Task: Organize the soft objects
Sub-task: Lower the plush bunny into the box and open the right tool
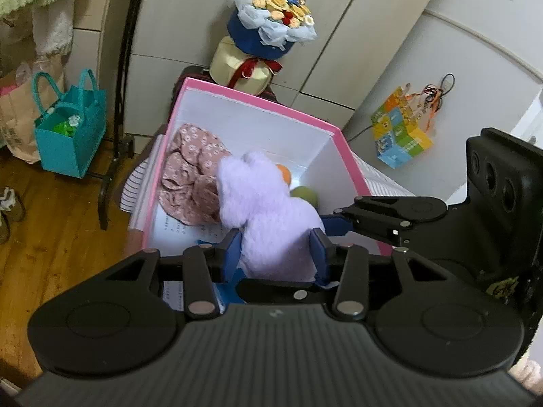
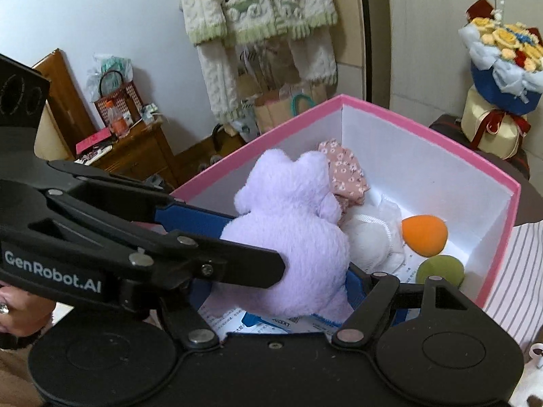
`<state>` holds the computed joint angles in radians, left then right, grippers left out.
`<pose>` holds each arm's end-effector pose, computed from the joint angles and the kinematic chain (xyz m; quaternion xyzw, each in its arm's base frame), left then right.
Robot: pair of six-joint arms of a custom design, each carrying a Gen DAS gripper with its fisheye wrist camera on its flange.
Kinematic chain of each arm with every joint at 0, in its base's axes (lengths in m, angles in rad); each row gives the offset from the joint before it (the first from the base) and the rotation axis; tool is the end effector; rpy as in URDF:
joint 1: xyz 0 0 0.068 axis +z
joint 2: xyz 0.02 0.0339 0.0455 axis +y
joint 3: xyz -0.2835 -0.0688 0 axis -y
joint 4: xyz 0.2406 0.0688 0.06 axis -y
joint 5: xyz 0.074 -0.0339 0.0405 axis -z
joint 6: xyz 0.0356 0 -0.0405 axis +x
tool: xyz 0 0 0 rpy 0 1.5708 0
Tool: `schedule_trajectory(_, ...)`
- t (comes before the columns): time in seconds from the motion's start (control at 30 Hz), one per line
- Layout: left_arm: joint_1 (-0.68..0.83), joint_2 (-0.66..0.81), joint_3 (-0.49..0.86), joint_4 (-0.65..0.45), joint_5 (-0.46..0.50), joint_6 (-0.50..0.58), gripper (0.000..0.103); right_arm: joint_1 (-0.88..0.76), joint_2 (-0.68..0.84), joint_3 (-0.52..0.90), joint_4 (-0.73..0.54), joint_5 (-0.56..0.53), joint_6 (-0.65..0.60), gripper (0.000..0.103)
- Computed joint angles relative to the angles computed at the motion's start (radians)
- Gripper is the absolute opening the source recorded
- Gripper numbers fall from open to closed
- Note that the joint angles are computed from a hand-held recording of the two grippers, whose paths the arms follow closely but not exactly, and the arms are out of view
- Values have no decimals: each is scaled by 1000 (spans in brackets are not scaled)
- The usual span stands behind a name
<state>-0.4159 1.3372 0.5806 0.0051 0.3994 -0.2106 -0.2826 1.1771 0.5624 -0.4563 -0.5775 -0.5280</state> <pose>0.2218 -0.1131 0.1949 0.1707 0.8862 -0.2934 0.3153 0.1900 -0.0349 0.1944 -0.1836 0.9132 0.1601 0.3266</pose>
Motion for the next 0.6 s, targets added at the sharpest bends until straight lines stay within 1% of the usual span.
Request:
schedule_trajectory(0.07, -10, -15, -4, -2, -38, 3, 51, 0, 20, 16, -10, -2, -3, 82)
schedule_trajectory(0.1, -13, -22, -4, -3, -47, 6, 52, 6, 27, 20, -4, 4, -3, 84)
schedule_trajectory(0.2, -21, -43, -17, -1, -63, 6, 56, 4, 36, 25, 0, 19, -11, 85)
schedule_trajectory(0.33, -41, -82, -31, -7, -89, 6, 58, -36, 29, 22, -29, -11, -36, 85)
schedule_trajectory(0.43, -65, -133, -44, -24, -123, 13, 59, -101, -7, 24, -95, -64, -88, 85)
schedule_trajectory(0.6, -101, -258, -58, -97, -152, 14, 60, -242, -102, 49, -270, -142, -221, 85)
